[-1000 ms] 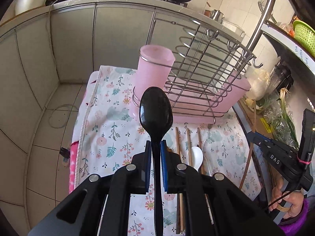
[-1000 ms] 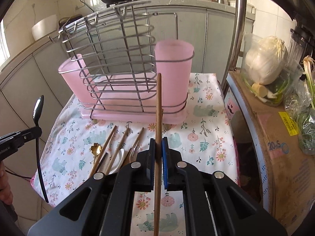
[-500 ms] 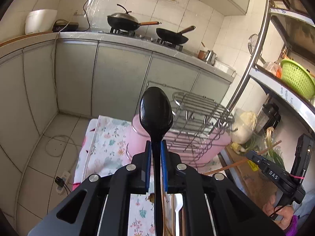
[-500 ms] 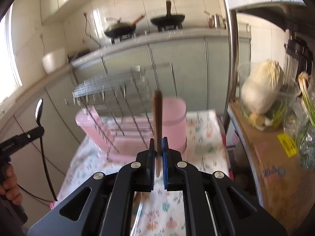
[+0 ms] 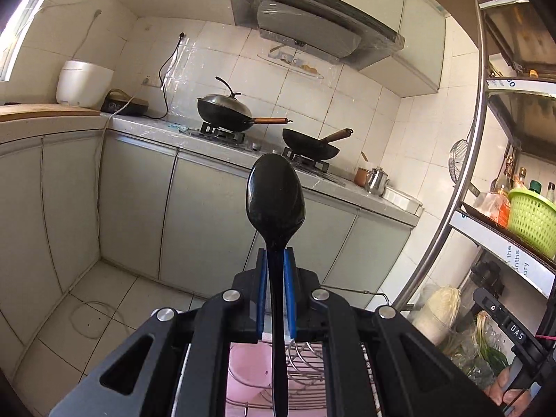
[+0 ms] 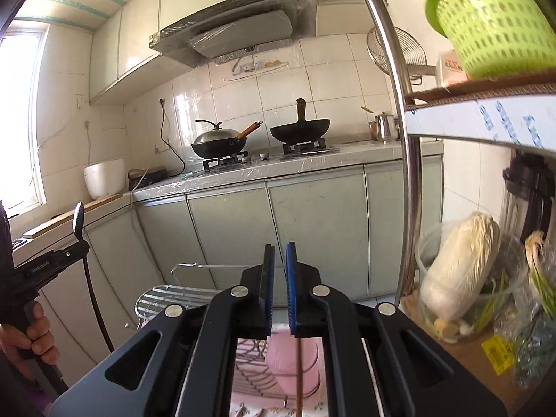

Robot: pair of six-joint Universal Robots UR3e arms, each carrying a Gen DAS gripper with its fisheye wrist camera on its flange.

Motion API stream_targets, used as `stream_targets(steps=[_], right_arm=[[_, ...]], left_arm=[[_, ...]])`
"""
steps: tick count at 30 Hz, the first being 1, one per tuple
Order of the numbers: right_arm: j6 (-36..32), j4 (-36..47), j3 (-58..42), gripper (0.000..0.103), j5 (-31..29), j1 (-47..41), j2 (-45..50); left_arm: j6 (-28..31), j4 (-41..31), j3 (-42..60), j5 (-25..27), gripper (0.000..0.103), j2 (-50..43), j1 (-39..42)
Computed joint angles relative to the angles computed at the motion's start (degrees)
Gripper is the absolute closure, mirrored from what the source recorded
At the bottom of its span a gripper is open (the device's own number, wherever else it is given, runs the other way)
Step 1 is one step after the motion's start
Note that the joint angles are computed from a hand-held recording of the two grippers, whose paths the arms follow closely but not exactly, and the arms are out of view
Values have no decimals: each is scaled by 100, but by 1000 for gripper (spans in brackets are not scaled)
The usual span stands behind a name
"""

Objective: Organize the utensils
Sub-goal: 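Lift the black spoon with the left tool while the right tool lifts the chopstick, then carry the black spoon and chopstick above the pink caddy cups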

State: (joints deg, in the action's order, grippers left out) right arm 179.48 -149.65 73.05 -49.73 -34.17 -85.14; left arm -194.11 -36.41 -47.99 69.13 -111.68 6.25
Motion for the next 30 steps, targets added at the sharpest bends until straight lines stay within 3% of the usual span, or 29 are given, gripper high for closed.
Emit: stream_targets(steps=[3,7,11,15,22,23,25,30], right_arm=[[-185,272,-151,96,-8,4,64],[-387,667,644,96,535,-402,-215],[-877,1078,1190,96,117,-442,-399],[-948,1474,1318,96,-491,-502,-308],[-894,3723,-276,94,-730,-325,1187],[-855,3899,-470,92,-748,-284,1395],[-755,4153,-811,72,-856,-180,1787],[-386,4802,-2106,67,-1290,71,2830]], left_arm=[[-66,-85,305,-127,94,-281,30],[-50,174,-112,-314,94,-238,75],[4,177,-402,-429,94,-226,55],[59,349,-827,-509,94,-69,55],[75,477,-1142,-566,94,79,91],[78,498,-1189,-577,94,99,98],[95,536,-1274,-588,94,143,114],[126,622,-1461,-636,94,192,142]])
